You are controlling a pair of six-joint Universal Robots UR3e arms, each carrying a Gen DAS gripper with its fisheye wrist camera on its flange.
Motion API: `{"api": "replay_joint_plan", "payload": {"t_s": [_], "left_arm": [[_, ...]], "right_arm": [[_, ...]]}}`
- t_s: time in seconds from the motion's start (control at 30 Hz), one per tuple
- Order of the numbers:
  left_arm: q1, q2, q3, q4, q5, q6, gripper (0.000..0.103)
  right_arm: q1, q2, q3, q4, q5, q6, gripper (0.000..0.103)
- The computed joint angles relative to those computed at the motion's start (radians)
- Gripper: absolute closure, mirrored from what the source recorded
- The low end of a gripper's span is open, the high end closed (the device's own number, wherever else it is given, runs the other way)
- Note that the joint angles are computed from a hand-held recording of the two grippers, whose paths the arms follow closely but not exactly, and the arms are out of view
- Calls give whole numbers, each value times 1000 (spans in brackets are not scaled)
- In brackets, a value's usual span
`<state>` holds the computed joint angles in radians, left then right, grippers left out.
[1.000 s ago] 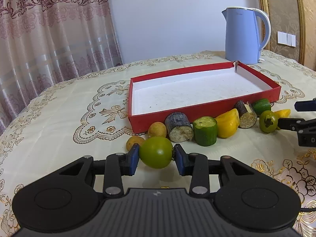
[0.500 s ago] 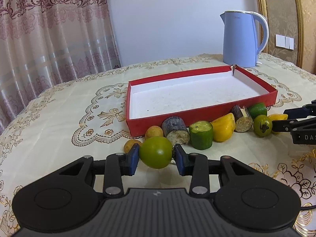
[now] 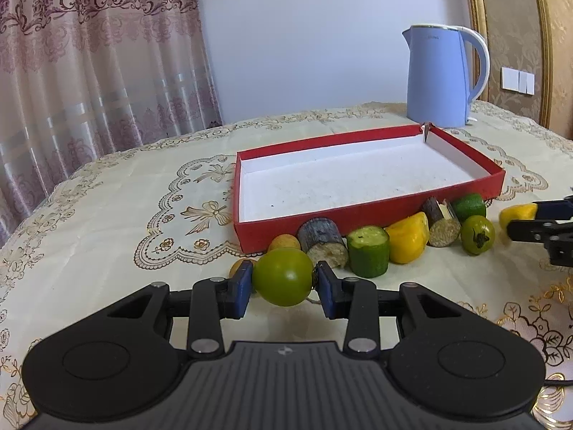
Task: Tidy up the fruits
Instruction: 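Carry the tomato and pepper piece over the tray with both grippers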
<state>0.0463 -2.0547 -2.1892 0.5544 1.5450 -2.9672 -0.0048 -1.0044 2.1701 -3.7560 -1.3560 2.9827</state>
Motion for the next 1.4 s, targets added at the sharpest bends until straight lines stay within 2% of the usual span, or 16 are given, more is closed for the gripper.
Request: {"api": "replay_joint_plan", "payload": {"t_s": [0.13, 0.3, 0.53, 1.1, 1.4], "left_arm": [[4, 5, 11, -20, -13, -7, 66], [-19, -1, 54, -47, 17, -3, 66], [-65, -43, 190, -120, 80, 0, 66], [-157, -251, 659, -420, 197, -10, 66], [-177, -446, 1030, -647, 269, -6, 66]], "right_arm": [[-20, -22, 38, -42, 28, 12, 59], [-47, -35, 71, -87, 90, 30, 59], [-50, -54, 105, -135, 113, 34, 59], [-92, -55, 137, -185, 190, 42, 59], [-112, -56, 120, -174, 211, 50, 59]]}}
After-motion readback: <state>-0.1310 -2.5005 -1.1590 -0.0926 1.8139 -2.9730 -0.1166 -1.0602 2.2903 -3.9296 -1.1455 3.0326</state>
